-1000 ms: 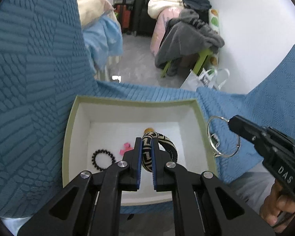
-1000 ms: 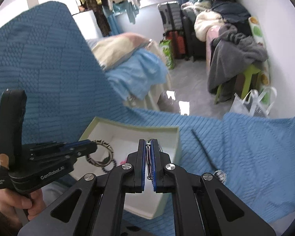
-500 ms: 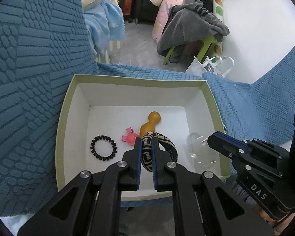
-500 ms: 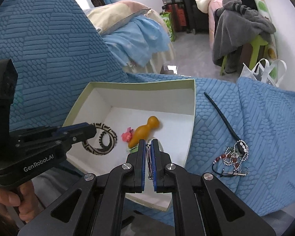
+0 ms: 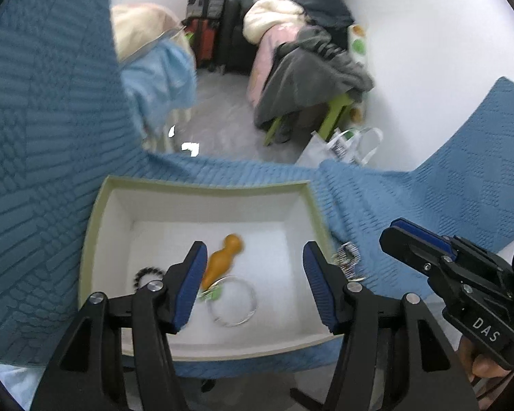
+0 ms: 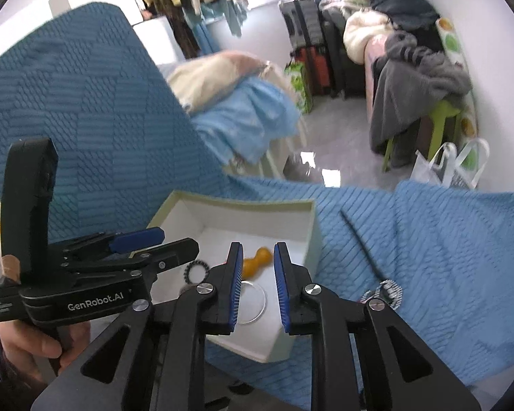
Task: Organize jewelry
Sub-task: 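Grasp the red-beaded chain with the left tool while the right tool returns to the cushion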
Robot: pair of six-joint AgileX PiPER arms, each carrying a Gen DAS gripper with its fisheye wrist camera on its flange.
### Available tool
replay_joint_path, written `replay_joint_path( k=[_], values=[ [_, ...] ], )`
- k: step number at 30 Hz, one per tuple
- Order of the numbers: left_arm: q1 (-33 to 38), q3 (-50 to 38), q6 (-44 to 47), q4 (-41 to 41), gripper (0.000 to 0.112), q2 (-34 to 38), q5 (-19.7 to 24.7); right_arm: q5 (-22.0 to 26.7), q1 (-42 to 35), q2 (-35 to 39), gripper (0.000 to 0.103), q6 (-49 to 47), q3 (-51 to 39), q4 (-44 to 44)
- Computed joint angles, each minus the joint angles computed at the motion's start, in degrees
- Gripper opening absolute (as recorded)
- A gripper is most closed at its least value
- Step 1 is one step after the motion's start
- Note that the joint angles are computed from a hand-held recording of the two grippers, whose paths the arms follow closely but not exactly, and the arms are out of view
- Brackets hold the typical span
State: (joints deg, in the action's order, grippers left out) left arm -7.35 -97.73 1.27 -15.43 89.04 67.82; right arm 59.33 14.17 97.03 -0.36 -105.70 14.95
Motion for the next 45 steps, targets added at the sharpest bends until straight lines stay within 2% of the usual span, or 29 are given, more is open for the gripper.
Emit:
replay_joint_path(
  k=[11, 17, 24, 29, 32, 34, 42, 45],
  values=[
    [-6.21, -0.79, -1.48, -6.82, 0.058, 1.22, -5.86, -4.07, -9.01, -6.73, 0.017, -6.22, 9.05, 2.54],
    [-8.82, -0.18, -1.37, -11.02, 0.041, 4.53, -7.04, -6.61, -13.42, -8.36, 0.017, -11.66, 16.65, 4.12],
    [-12.76, 0.2, -0.78, -13.72, 0.029, 8.99, -6.35, -6.77, -18.01, -7.29, 0.017, -20.08, 24.32, 9.74],
    [-15.54, -0.3, -2.25, -12.84, 0.027, 12.96, -6.0, -5.76, -20.67, -4.68, 0.017, -25.08, 26.4, 13.79],
    [-16.8, -2.15, -3.39, -11.65, 0.016, 15.72, -5.74, -5.27, -21.82, -3.44, 0.017, -27.77, 26.97, 16.1],
    [-17.39, -2.29, -3.64, -10.77, 0.016, 16.26, -6.57, -5.57, -22.11, -2.74, 0.017, -29.53, 27.23, 16.42],
    [-21.88, -5.35, -11.15, 2.48, 0.012, 18.19, -4.49, -4.92, -21.18, 1.65, 0.017, -36.4, 26.14, 17.79],
    [-20.82, -6.12, -11.78, 2.72, 0.009, 18.82, -3.73, -5.69, -19.94, 2.96, 0.02, -37.95, 25.38, 16.76]
  ],
)
